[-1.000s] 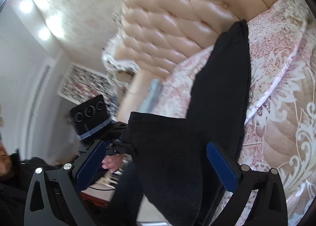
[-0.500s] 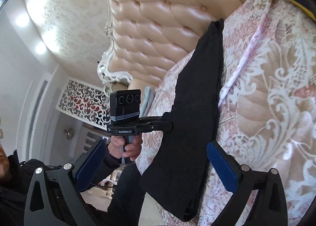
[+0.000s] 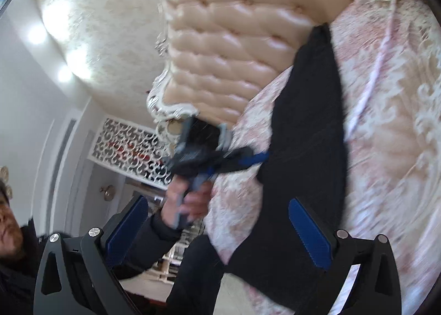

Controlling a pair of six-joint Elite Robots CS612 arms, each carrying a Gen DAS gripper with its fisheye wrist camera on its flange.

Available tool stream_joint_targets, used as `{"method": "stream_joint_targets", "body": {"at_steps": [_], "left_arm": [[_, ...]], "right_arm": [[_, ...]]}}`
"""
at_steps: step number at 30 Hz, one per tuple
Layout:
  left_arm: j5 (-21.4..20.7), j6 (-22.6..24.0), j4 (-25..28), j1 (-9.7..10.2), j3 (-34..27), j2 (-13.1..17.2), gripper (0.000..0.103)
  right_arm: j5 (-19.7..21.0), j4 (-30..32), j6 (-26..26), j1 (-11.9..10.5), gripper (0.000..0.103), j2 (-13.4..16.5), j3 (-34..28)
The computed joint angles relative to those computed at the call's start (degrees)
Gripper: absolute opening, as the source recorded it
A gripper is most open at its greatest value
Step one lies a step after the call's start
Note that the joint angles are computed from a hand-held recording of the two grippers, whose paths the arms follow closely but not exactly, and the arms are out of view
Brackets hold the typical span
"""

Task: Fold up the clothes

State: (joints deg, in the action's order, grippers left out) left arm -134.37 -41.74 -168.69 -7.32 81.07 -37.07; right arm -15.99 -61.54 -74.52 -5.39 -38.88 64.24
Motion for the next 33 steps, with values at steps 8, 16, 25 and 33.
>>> {"method": "stream_joint_targets", "body": {"at_steps": [8,16,25,33], "left_arm": [[2.7,3.5,-3.7,-1.47,2.3,-3.3,0.009],[9.1,-0.7,-5.0,-0.71,7.1,-4.3,0.024],[6.8,-5.3,-12.9,-1.39,9.3,-3.6,0.068],[6.1,-4.5,-9.8,-1.51,7.6,-2.0,0.018]], "right_arm": [[-4.2,0.3,-3.3,1.4,0.103,-2.9,4.6],[-7.4,-17.2,11.4,2.4,0.103,-4.6,9.4],[-7.2,-42.0,32.7,1.7,0.103,-4.2,11.6],[-8.2,-29.1,40.1,3.0,0.103,5.8,-8.3]]}}
